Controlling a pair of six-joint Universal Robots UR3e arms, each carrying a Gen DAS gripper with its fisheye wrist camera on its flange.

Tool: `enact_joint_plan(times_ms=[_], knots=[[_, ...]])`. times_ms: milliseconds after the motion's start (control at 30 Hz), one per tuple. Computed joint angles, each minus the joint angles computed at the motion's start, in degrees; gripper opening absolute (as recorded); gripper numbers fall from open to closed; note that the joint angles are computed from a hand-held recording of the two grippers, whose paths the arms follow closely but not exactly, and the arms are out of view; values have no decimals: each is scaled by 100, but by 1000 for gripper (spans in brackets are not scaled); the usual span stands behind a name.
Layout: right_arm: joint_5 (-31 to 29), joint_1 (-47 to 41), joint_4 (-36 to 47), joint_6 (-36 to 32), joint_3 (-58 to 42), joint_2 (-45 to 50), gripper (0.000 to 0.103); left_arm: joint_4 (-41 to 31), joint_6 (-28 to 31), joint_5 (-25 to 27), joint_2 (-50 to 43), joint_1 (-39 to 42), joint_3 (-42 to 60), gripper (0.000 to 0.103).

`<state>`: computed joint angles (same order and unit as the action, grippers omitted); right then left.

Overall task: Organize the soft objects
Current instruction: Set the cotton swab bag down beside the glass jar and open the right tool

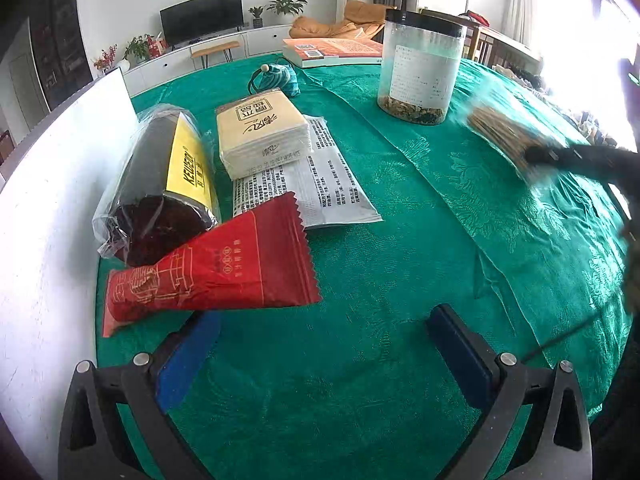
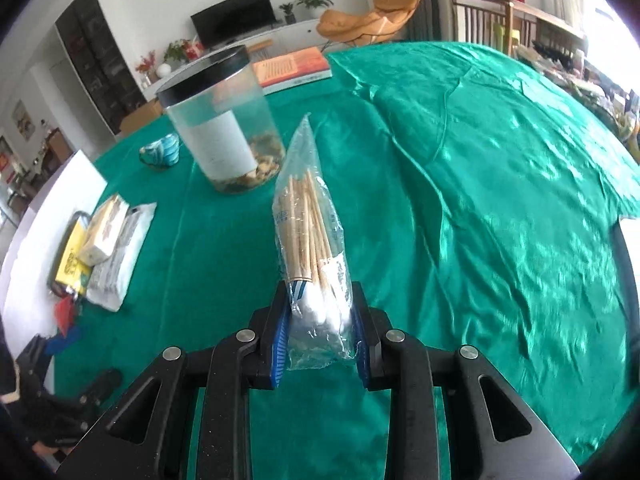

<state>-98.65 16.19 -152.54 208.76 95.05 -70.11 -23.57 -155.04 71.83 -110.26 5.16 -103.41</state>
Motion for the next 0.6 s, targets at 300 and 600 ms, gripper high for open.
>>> enact_joint_plan(times_ms=[300, 600], knots=[[1587, -1091, -1332, -260, -394, 808, 73, 4, -2, 1, -2, -1, 0, 103], [54, -459, -1058, 349, 1039, -363, 73, 12, -4, 2, 0, 0, -7, 103]])
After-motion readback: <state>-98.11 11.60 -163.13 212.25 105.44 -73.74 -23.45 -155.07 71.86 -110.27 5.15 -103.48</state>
